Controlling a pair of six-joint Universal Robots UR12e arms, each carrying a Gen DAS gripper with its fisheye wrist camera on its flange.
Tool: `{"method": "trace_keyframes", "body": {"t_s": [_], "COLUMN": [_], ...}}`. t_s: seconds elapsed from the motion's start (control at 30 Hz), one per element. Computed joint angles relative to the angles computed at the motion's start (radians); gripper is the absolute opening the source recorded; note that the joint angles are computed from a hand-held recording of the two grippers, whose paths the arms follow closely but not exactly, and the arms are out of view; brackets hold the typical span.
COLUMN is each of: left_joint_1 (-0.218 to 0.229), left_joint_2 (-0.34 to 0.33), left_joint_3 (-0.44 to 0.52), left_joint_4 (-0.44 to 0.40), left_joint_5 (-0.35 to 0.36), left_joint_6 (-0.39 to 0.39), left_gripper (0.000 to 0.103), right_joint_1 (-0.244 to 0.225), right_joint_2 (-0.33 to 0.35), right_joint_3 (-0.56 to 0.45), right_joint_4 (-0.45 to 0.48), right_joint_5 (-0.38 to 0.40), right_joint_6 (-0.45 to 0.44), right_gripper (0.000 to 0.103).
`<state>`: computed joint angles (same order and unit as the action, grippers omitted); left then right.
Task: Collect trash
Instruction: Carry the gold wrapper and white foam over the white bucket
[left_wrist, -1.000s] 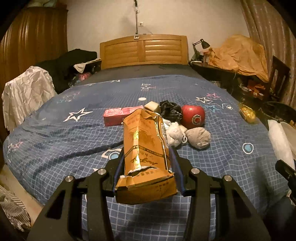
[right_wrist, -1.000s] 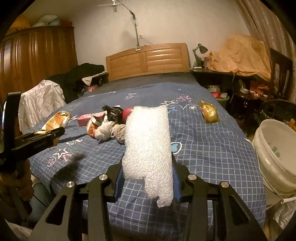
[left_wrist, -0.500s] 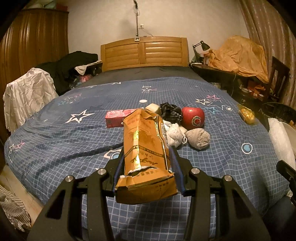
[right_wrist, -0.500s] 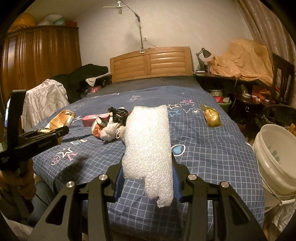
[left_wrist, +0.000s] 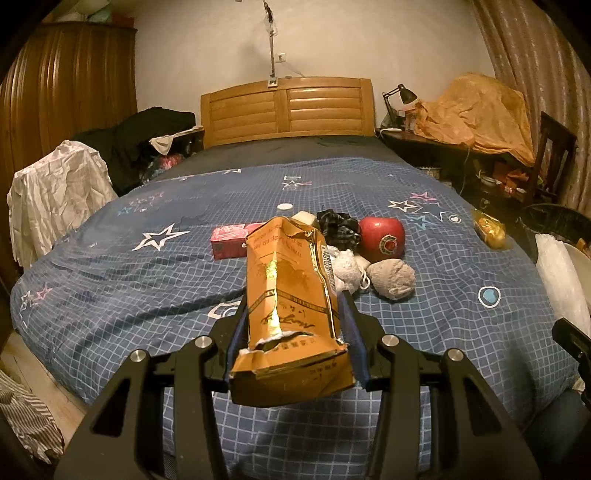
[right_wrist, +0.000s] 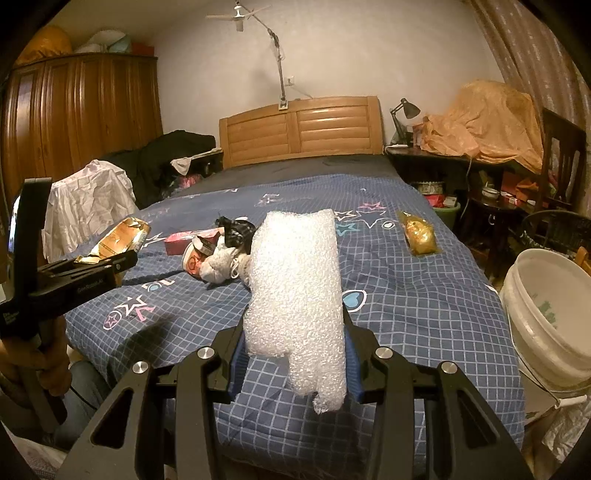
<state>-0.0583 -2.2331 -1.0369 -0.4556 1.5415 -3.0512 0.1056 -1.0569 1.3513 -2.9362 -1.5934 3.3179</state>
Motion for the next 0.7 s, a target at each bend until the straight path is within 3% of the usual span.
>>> {"method": "trace_keyframes", "body": {"t_s": [0.47, 0.7], "left_joint_1": [-0.012, -0.033], "left_joint_2": [-0.001, -0.016], "left_joint_3": [0.001, 0.033], "left_joint_4": [0.004, -0.007], "left_joint_5": [0.006, -0.026], "left_joint_6": [0.017, 0.064], "left_gripper": [0.044, 0.044], "right_joint_1": [-0.009, -0.028], "right_joint_2": [-0.020, -0.043], "right_joint_3": [0.031, 0.060], "right_joint_4": [-0.032, -0.074], "right_joint_5": [-0.009, -0.054], "right_joint_6": [0.012, 0.028], "right_gripper": [0.044, 0.044]}}
